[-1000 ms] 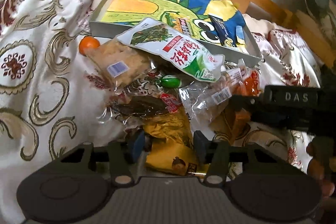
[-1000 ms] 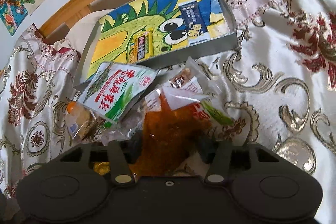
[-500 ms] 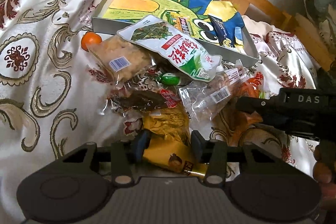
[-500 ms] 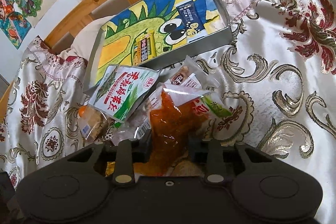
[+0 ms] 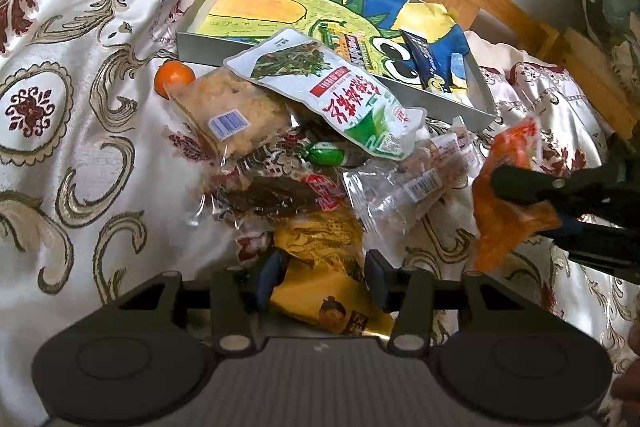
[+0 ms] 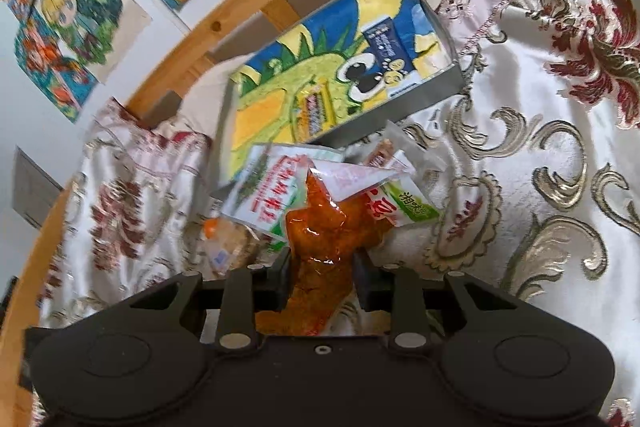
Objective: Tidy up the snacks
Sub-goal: 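Close the left tool on the gold foil packet while the right tool grasps the orange jelly bag, then lift the gold packet with the left tool while the right tool lifts the jelly bag toward the tray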
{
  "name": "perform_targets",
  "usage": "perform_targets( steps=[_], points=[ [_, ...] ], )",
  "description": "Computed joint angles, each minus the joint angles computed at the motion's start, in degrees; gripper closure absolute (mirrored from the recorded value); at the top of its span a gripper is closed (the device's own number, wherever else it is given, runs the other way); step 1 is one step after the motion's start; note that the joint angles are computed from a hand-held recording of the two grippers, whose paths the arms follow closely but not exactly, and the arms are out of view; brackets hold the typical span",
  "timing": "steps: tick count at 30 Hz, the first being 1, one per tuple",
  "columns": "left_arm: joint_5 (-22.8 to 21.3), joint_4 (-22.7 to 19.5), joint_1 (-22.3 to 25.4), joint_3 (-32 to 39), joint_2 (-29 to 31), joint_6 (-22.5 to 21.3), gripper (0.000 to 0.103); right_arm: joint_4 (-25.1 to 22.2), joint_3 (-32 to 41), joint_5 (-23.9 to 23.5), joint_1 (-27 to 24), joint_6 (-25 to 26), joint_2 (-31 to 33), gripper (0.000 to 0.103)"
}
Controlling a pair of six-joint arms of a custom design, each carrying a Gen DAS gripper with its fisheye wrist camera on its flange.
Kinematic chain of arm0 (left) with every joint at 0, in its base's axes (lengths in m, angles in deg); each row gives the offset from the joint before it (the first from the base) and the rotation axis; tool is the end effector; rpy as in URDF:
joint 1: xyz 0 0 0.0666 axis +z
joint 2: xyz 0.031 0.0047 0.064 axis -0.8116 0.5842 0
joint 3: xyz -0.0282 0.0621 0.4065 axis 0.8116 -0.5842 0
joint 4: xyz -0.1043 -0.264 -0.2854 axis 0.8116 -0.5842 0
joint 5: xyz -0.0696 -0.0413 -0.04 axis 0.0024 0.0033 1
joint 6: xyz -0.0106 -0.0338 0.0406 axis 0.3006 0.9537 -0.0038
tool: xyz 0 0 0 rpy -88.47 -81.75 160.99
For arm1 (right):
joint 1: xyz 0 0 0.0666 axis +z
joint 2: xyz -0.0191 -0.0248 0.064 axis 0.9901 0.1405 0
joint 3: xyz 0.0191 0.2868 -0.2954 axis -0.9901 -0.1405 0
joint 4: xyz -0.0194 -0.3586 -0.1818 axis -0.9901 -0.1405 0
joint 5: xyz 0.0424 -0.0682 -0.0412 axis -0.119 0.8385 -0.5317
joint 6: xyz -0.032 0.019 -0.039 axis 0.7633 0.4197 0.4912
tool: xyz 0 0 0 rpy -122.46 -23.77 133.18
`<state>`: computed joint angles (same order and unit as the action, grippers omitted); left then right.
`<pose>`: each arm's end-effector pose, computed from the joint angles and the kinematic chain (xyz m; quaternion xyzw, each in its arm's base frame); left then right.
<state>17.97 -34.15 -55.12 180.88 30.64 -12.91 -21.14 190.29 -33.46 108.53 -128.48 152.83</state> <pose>0.6831 -0.0318 0.4817 0.2458 0.8959 -0.2606 0.2629 0.5491 0.2603 0.5206 0.3535 0.8274 0.1668 0.4033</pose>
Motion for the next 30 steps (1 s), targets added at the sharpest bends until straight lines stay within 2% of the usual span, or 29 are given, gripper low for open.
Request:
perform_targets(
  steps=[6,10,14,17,22,30],
  points=[
    [-0.5,0.6,-0.2,-0.1,-0.1,0.7,0.054,1.5,0.0,-0.4,-0.1,1.2,-0.3,0.07],
    [-0.2,-2.2,0.1,0.8,-0.3,0.4,0.056,3.0,-0.5,-0.8,-0.3,1.3,-0.8,0.07],
    [0.0,-2.8,0.7,-1.3,-2.6,-0.3,0.061,4.0,-1.1,-1.1,-0.4,1.0,-1.7,0.07],
    [1.4,-3.6,1.5,-2.6,-4.1,0.0,0.068,3.6,-0.7,-0.7,-0.2,1.8,-1.9,0.07],
    [0.9,-3.7,1.5,-4.0,-5.2,-0.3,0.068,1.7,1.2,3.2,0.9,6.7,-1.6,0.07],
    [2.7,-3.4,2.2,-5.0,-6.5,1.8,0.069,-0.9,2.9,5.4,1.3,10.1,-0.9,0.069]
  ],
)
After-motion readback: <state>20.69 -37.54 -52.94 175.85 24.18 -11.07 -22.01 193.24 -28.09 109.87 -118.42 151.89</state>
